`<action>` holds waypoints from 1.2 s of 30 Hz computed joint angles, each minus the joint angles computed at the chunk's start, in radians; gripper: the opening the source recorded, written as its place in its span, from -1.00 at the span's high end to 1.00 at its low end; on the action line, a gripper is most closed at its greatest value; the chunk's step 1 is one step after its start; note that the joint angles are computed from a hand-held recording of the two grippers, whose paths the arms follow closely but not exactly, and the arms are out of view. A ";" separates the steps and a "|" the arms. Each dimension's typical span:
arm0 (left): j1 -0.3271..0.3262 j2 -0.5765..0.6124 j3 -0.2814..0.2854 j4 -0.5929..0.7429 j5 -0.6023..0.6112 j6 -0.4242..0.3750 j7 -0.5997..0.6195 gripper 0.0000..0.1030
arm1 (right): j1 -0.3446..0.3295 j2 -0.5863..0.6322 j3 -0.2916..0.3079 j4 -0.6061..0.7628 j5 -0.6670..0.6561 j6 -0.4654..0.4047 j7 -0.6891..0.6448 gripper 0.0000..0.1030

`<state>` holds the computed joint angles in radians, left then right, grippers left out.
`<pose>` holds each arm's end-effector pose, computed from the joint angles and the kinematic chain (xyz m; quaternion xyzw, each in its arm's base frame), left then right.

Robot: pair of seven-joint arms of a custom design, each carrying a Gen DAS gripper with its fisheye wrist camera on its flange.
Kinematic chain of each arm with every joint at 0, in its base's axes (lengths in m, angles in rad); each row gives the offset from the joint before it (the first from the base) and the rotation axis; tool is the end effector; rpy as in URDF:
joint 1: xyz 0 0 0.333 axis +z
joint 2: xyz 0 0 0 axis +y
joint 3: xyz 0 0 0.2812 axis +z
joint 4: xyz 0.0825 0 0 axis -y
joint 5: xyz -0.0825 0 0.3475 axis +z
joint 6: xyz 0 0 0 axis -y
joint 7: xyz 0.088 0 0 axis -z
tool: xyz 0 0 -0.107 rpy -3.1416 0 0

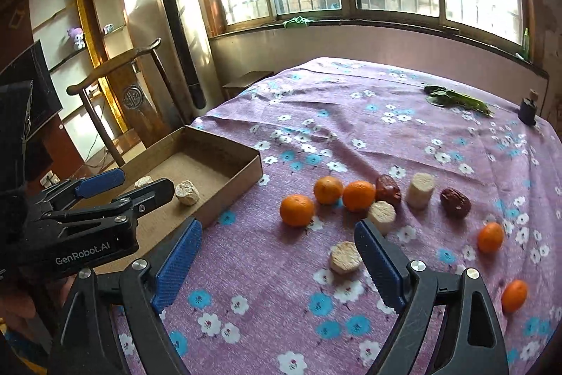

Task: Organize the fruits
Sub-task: 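Return to the table and grasp a rice cake with the left gripper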

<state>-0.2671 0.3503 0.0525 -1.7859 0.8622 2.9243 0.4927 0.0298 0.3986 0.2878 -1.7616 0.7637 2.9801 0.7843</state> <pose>0.6120 -0.1859 0.4201 -0.6643 0.6147 -0.3087 0.2925 0.6348 0.1336 0.4145 -0.7307 0.5243 -0.1786 0.3990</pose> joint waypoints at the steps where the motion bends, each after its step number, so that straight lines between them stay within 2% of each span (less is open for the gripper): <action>1: -0.015 0.000 0.008 0.000 0.023 0.004 -0.019 -0.68 | -0.008 -0.016 0.004 -0.026 0.015 0.031 -0.012 -0.78; 2: -0.027 0.002 0.012 0.003 0.044 0.009 -0.032 -0.68 | -0.028 -0.035 0.027 -0.062 0.044 0.087 -0.042 -0.78; 4: -0.043 0.008 0.013 0.012 0.073 0.007 -0.050 -0.68 | -0.133 -0.054 0.150 -0.105 0.178 0.189 -0.192 -0.86; 5: -0.048 0.010 0.012 0.016 0.084 0.008 -0.056 -0.68 | -0.165 -0.062 0.182 -0.117 0.215 0.217 -0.223 -0.99; 7: -0.053 0.016 0.007 0.024 0.097 0.011 -0.058 -0.68 | -0.203 -0.076 0.204 -0.135 0.255 0.221 -0.243 -1.00; 8: -0.053 0.018 0.004 0.027 0.099 0.010 -0.056 -0.68 | -0.206 -0.086 0.190 -0.144 0.260 0.197 -0.237 -1.00; 10: -0.052 0.026 -0.008 0.035 0.087 0.002 -0.040 -0.68 | -0.164 -0.105 0.108 -0.164 0.225 0.136 -0.178 -1.00; 11: -0.050 0.030 -0.015 0.038 0.074 -0.004 -0.026 -0.68 | -0.155 -0.110 0.086 -0.171 0.226 0.115 -0.174 -1.00; 13: -0.044 0.039 -0.024 0.040 0.049 -0.005 0.000 -0.68 | -0.156 -0.114 0.077 -0.178 0.278 0.110 -0.219 -1.00; 14: -0.043 0.045 -0.028 0.044 0.034 -0.007 0.018 -0.68 | -0.179 -0.119 0.097 -0.180 0.349 0.103 -0.289 -1.00; 15: -0.043 0.055 -0.034 0.054 0.018 -0.014 0.042 -0.68 | -0.182 -0.121 0.093 -0.178 0.375 0.082 -0.313 -1.00; 19: -0.045 0.093 -0.051 0.090 -0.052 -0.027 0.134 -0.68 | -0.086 -0.109 -0.022 -0.183 0.261 0.077 -0.201 -1.00; 22: -0.047 0.125 -0.069 0.120 -0.123 -0.032 0.221 -0.68 | -0.084 -0.104 -0.011 -0.181 0.301 0.114 -0.284 -1.00; 26: -0.047 0.184 -0.103 0.185 -0.241 -0.059 0.358 -0.68 | -0.083 -0.099 -0.017 -0.171 0.315 0.118 -0.316 -0.99; 30: -0.030 0.263 -0.160 0.286 -0.386 -0.135 0.514 -0.67 | -0.065 -0.089 -0.048 -0.164 0.264 0.130 -0.260 -0.99; 36: -0.073 0.361 -0.138 0.428 -0.485 -0.219 0.599 -0.67 | -0.097 -0.067 -0.037 -0.147 0.242 0.109 -0.212 -0.99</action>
<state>-0.3403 0.7113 -0.0853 -1.3575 0.3770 2.7048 1.0916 -0.0672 0.3316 0.2512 -1.9082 1.0052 3.0891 0.5722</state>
